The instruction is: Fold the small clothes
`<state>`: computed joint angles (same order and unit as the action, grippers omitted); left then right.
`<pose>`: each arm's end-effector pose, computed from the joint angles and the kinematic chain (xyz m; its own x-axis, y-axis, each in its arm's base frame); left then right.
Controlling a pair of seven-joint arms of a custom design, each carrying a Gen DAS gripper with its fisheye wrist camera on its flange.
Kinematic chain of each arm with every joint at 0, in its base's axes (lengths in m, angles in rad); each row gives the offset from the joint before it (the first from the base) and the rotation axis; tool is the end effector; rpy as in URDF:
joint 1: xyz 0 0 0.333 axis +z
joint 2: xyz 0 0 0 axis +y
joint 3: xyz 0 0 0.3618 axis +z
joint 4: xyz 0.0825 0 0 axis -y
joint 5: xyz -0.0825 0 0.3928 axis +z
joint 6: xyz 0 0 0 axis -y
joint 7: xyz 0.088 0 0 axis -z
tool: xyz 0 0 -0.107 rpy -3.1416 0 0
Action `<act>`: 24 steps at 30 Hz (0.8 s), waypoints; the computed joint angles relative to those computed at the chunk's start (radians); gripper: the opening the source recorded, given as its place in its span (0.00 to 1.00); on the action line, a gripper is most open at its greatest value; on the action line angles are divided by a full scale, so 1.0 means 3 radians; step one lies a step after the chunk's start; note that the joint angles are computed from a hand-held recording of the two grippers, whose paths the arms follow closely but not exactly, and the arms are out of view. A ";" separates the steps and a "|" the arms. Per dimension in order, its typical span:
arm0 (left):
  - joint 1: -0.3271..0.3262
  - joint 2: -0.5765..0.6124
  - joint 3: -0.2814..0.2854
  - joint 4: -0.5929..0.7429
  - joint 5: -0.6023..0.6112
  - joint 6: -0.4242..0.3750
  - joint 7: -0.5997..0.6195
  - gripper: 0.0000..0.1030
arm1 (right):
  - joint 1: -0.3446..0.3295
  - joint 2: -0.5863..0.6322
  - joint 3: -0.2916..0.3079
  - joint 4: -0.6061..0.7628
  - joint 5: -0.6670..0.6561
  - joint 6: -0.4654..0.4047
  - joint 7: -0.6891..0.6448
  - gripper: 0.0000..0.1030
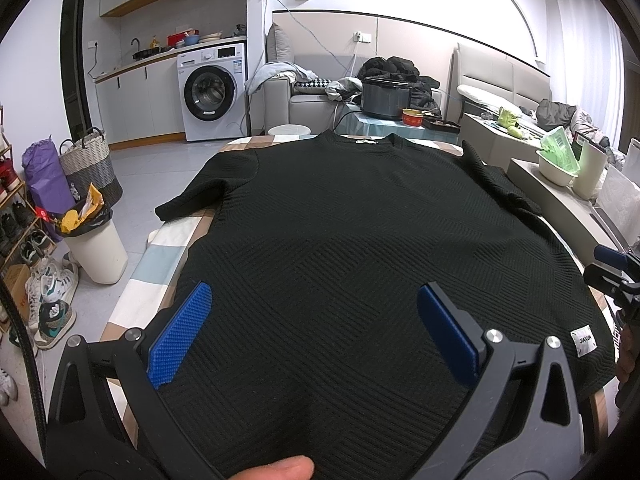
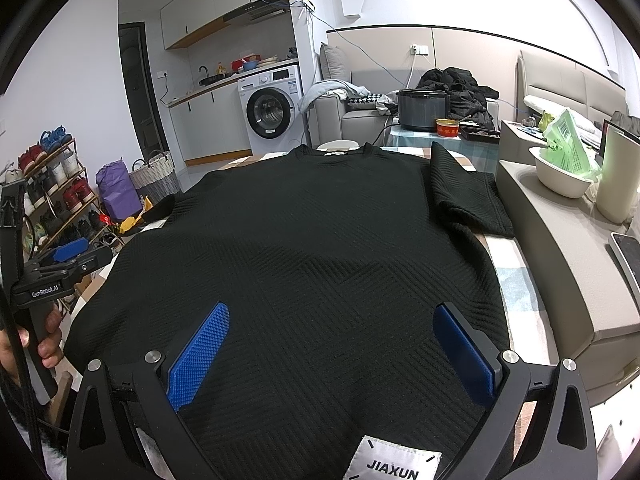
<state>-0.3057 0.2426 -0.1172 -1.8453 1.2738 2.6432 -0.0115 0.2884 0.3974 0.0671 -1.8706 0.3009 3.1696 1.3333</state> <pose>0.6044 -0.2923 0.4830 0.1599 -0.9869 0.0211 -0.5574 -0.1079 -0.8232 0.6734 0.2142 0.4451 0.2990 -0.9517 -0.0703 -0.6101 -0.1340 -0.7809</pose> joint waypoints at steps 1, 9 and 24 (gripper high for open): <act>0.0000 0.0001 0.0000 0.0001 -0.0005 -0.0005 0.0000 0.99 | 0.0000 0.0000 0.0000 0.0000 0.0001 0.0000 -0.0001 1.00; 0.0057 0.0021 0.0029 -0.0016 -0.0032 0.0084 -0.0005 0.99 | 0.0051 0.0044 -0.0066 0.0069 0.0003 -0.0021 0.0046 1.00; 0.0483 -0.0001 0.0258 -0.0181 -0.0515 0.0377 -0.0185 0.99 | -0.0106 0.0318 -0.0083 0.0736 0.0080 -0.0401 0.0314 1.00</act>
